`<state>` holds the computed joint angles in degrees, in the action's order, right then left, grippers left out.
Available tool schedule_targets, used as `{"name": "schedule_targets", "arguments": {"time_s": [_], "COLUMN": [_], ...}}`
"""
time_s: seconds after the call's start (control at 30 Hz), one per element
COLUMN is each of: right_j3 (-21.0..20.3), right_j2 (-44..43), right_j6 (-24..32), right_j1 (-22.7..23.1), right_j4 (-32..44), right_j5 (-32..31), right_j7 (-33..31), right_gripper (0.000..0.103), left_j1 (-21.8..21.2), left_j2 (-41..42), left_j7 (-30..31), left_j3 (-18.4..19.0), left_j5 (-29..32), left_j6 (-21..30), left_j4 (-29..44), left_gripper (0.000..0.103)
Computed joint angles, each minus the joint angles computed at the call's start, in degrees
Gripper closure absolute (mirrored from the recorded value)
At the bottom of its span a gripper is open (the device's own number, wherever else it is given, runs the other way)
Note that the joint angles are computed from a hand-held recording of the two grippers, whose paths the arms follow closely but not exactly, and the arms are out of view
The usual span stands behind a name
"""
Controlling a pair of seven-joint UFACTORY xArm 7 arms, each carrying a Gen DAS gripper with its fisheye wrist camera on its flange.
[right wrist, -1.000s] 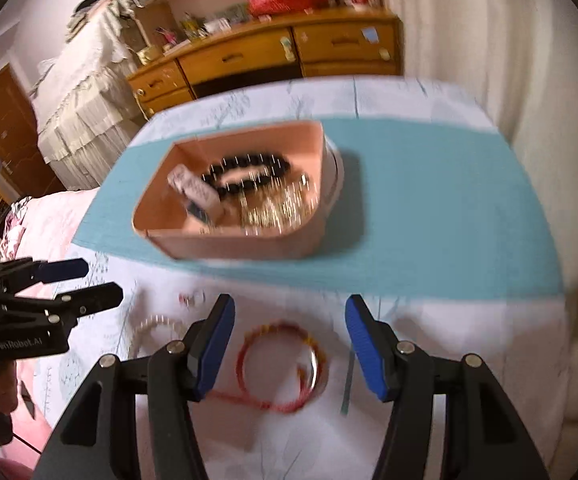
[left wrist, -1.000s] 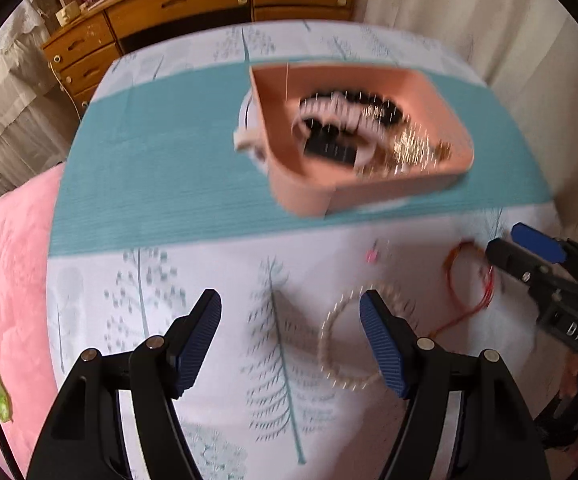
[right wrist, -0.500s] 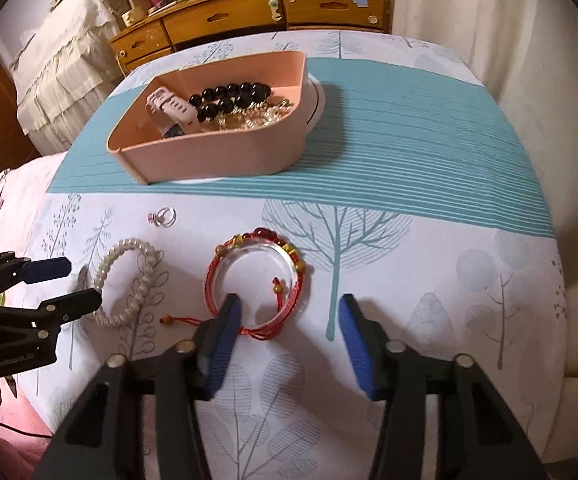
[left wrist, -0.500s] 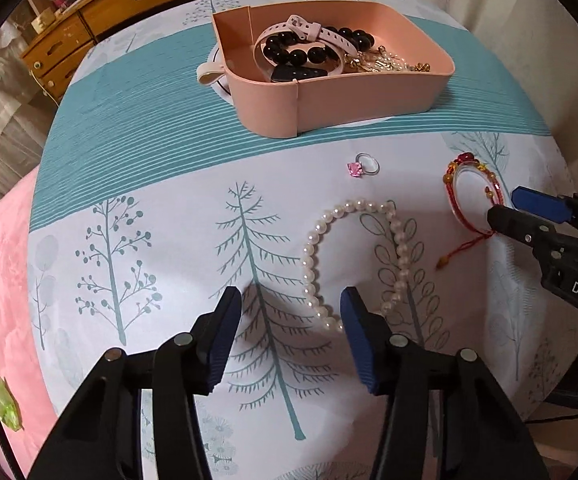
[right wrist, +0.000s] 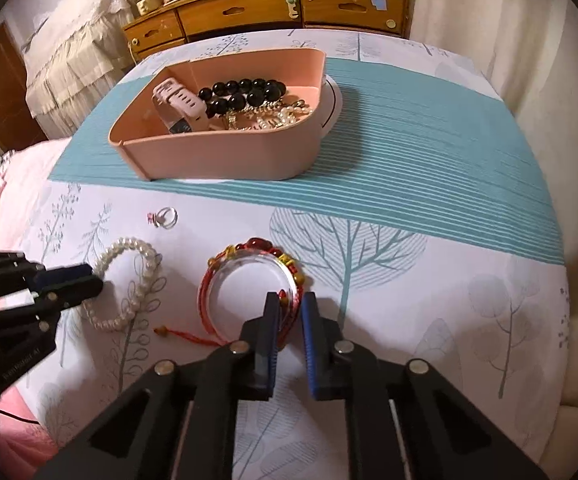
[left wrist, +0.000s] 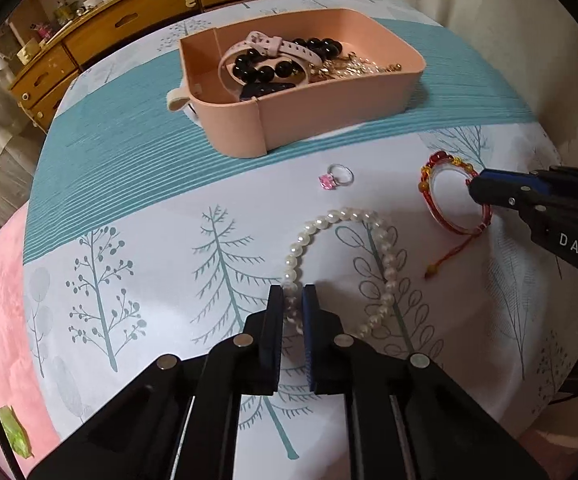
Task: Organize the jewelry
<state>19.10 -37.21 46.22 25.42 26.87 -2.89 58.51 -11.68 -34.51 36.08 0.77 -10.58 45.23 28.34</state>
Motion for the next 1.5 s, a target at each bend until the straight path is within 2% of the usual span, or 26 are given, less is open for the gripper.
{"name": "schedule_targets", "arguments": {"time_s": [0.2,0.37,0.63,0.77,0.97,1.17,1.27,1.4,1.47,1.5], "right_j3": [-0.6,0.4,1.8,2.5,3.8,5.5,6.4,7.4,7.5,7.5], "right_j2": [-0.2,0.5,3.2,4.4,5.9,7.9,8.2,8.4,8.4,8.5], "right_j6": [-3.8,-7.0,-9.1,-9.5,-9.8,-12.4,-13.9,-13.3,-13.0,-12.5], "right_j1": [-0.4,-1.5,-2.4,-3.3,-5.5,-10.0,-12.9,-15.8,-16.6,-16.8], "right_j4": [-0.9,-0.2,3.4,5.7,8.9,11.4,12.2,13.6,13.8,13.9], "right_j5": [1.7,0.6,-2.1,-4.1,-8.0,-14.6,-18.6,-23.6,-25.1,-25.6], "right_j7": [2.1,4.1,6.1,7.0,9.1,12.9,15.9,18.6,19.8,20.3], "right_gripper": [0.096,0.097,0.097,0.097,0.097,0.097,0.096,0.096,0.096,0.096], "left_j1": [0.6,0.2,-0.4,-1.8,-4.5,-5.3,-6.8,-8.7,-8.1,-7.1], "left_j2": [1.7,2.8,1.6,-0.3,-1.3,1.8,5.0,8.8,11.0,12.2], "left_j7": [0.3,3.7,9.7,13.9,20.4,19.4,19.8,21.9,21.8,20.6], "left_j3": [0.0,1.6,4.1,5.2,6.5,6.4,7.0,7.4,6.4,5.3], "left_j5": [0.9,0.0,-3.5,-6.3,-9.6,-13.7,-18.2,-24.4,-25.2,-24.1], "left_j6": [-3.1,-4.7,-3.5,-5.4,-6.5,-6.8,-8.3,-9.8,-9.7,-8.8], "left_j4": [0.6,2.4,6.1,7.1,10.2,14.6,17.4,20.8,22.2,23.0], "left_gripper": [0.097,0.097,0.097,0.097,0.097,0.097,0.097,0.097,0.097,0.091]}}
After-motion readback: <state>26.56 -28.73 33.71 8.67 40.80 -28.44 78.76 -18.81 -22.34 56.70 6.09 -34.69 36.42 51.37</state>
